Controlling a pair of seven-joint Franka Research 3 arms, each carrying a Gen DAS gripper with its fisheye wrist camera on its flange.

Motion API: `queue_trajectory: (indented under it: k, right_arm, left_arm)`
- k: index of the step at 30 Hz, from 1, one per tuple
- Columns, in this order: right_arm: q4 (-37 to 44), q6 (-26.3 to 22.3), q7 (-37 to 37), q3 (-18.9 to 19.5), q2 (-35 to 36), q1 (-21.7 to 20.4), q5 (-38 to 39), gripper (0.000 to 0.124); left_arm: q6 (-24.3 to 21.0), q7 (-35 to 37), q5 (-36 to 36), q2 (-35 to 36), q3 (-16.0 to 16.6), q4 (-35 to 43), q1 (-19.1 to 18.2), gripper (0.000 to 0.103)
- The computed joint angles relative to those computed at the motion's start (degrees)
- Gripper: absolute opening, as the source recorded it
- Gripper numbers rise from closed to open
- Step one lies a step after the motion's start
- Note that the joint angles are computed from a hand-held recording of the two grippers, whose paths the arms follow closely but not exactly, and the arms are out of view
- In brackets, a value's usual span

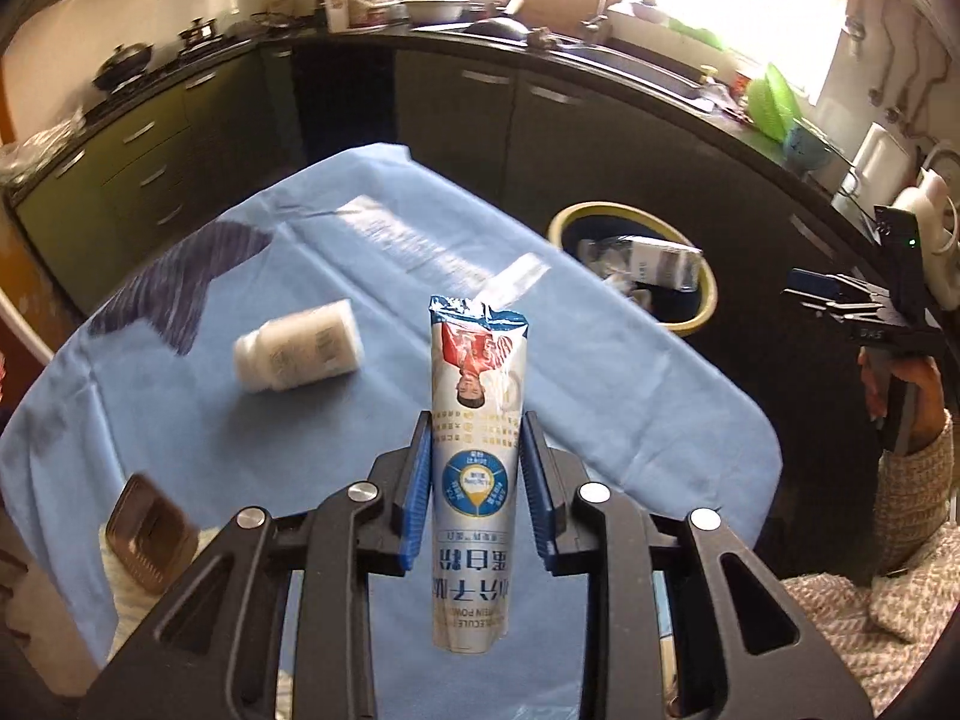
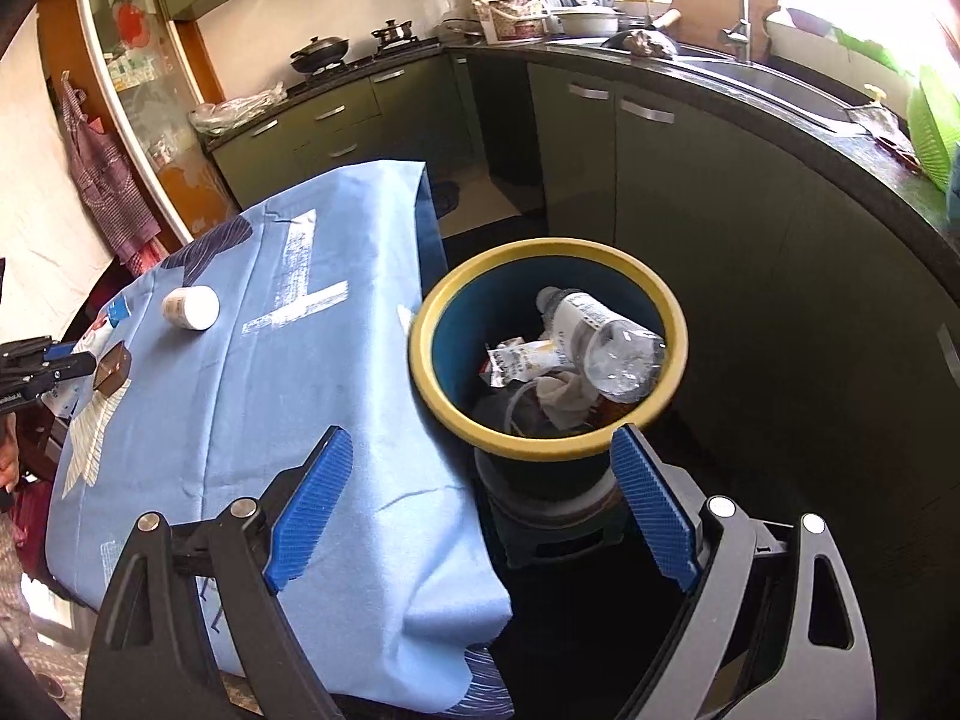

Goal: Collect trash
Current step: 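Carry the toothpaste tube over the bin and open the left gripper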

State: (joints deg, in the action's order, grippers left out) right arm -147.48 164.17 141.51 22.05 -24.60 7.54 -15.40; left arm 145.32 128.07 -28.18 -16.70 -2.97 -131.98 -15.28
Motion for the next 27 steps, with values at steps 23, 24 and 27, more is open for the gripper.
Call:
queue_trajectory:
  k: [23, 24, 27]
  right_arm:
    - [-20.75, 5.34, -3.65, -3.62, -17.67, 0.85, 17.22, 0.087]
    - [-20.66, 5.45, -3.94, -3.51, -17.49, 0.96, 17.50, 0.087]
    - [-20.06, 5.98, -4.67, -3.13, -16.42, 1.14, 18.16, 0.088]
  left_arm:
    - [-11.39, -28.62, 26.73, 53.13, -13.74, 58.05, -7.75, 0.052]
    - [-10.88, -29.10, 26.44, 52.47, -14.36, 56.96, -6.99, 0.053]
    - [-5.49, -27.90, 24.07, 46.02, -16.77, 47.73, -3.45, 0.053]
